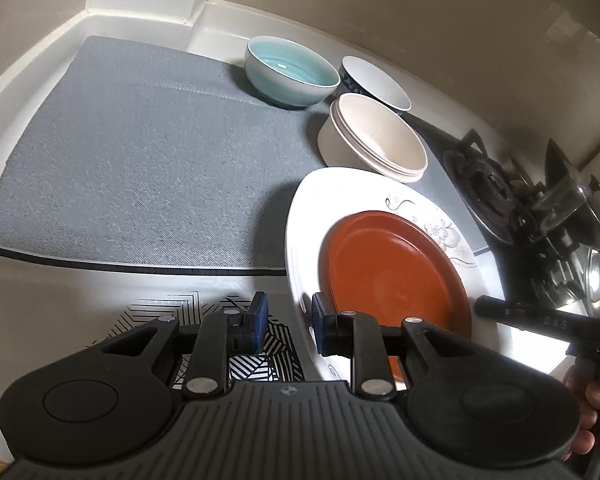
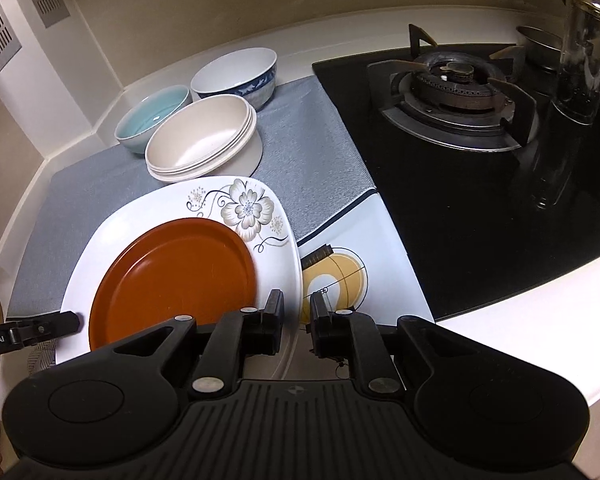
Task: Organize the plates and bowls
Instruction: 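Lift the whole plate stack with both grippers and carry it beside the mat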
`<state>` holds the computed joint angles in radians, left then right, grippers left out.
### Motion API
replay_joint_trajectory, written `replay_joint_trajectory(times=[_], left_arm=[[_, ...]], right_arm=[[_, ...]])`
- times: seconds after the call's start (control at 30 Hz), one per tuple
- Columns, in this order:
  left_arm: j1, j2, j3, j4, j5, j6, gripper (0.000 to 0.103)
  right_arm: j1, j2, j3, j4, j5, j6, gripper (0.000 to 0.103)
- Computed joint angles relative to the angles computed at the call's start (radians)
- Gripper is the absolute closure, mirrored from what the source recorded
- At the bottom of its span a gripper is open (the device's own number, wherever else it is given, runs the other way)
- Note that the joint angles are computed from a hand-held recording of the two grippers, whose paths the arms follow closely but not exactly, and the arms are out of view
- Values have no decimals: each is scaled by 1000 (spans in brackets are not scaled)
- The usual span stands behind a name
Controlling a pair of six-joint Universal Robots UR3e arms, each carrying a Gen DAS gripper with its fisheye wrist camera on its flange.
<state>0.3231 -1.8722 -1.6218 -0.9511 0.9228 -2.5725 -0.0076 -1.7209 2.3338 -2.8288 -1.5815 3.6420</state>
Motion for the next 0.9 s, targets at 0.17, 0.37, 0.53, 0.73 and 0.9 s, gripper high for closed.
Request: replay_joint_trajectory(times=[0.17, 0.37, 0.53, 0.73, 0.9], left_arm=[[0, -12, 4, -23, -22, 11, 84], [7, -10, -4, -33, -47, 41, 89], [32, -14, 13, -56, -54, 67, 91], [131, -31, 69, -156, -85, 95, 95], [206, -100, 156, -137, -96, 32, 97]], right_arm=[[-20, 0, -11, 29, 38, -16, 88], [-9, 10, -36, 61, 30, -30, 86], [40, 18, -68, 98, -3, -35, 86], [129, 109, -182, 133, -18, -34, 86], [193, 303, -405, 167, -2, -54, 86]])
